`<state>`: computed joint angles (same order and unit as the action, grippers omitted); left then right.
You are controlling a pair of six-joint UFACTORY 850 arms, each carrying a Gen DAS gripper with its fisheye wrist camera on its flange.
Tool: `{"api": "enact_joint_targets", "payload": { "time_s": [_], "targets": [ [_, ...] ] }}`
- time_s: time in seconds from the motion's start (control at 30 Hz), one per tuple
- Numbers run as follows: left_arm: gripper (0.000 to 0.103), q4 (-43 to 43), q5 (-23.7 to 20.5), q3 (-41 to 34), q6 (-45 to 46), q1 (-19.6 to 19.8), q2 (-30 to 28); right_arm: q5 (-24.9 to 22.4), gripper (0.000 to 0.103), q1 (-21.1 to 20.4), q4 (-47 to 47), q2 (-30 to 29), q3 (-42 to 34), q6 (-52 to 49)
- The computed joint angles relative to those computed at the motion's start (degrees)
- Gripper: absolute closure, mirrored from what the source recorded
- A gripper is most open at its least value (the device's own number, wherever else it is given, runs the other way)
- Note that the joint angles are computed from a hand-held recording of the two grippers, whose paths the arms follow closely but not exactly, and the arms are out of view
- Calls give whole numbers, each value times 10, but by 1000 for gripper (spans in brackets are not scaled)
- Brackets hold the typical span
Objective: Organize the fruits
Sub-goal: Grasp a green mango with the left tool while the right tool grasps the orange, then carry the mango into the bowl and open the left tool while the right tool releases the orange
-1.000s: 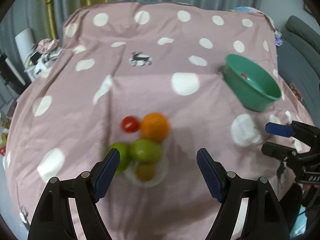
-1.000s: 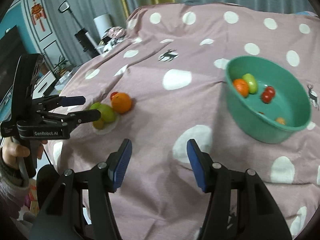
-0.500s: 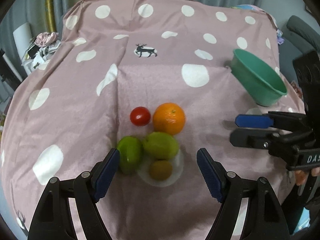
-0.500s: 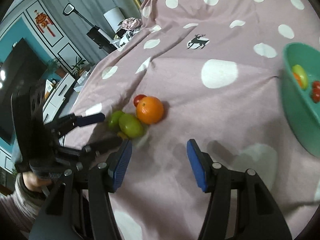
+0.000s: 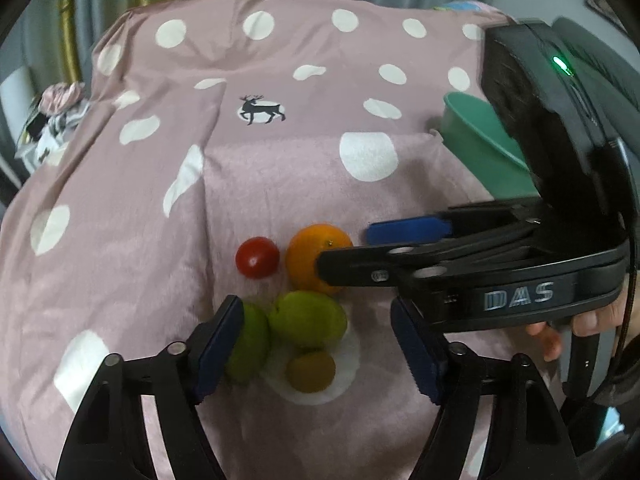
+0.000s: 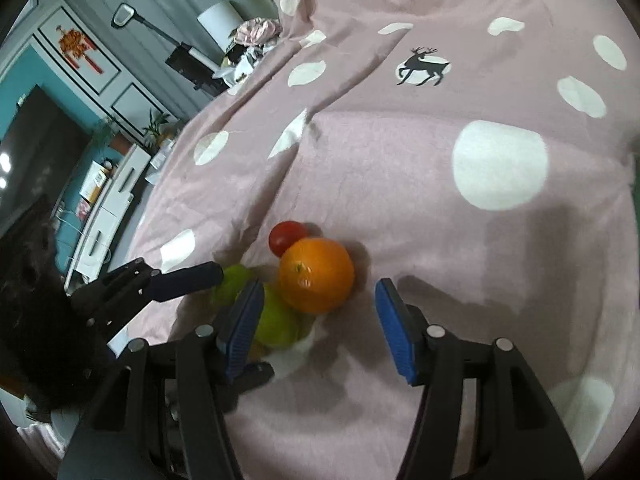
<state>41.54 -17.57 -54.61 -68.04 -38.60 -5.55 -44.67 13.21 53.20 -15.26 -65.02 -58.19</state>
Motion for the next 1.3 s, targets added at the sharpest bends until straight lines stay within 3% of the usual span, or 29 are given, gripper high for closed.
{"api": "enact_joint_targets", "payload": {
  "time_s": [0.23,0.4,0.57,0.73,0.87,0.9,1.07,1.3],
  "targets": [
    [29,-28,18,6,51,6,2,11,56,24,-43,-30,-26,33],
    [29,-60,49,14,84,14,11,4,56,3,12,-22,-13,-1],
    [31,-127,32,-8,170,14,-8,-10,56,-33,43,5,10,-34],
    [41,-186,-24,-46,243,9,-46,-18,56,-58,47,28,31,-45],
    [46,-147,-54,-61,225,-1,-63,-25,56,-76,65,42,44,-59],
    [54,-138,-57,-61,215,-2,-63,-27,56,-82,71,46,48,-64],
    [54,-80,-44,-45,141,-5,-53,-28,56,-94,81,60,62,-73],
    [54,-159,-9,-43,189,-3,-42,-31,56,-116,94,79,81,-92]
  ]
}}
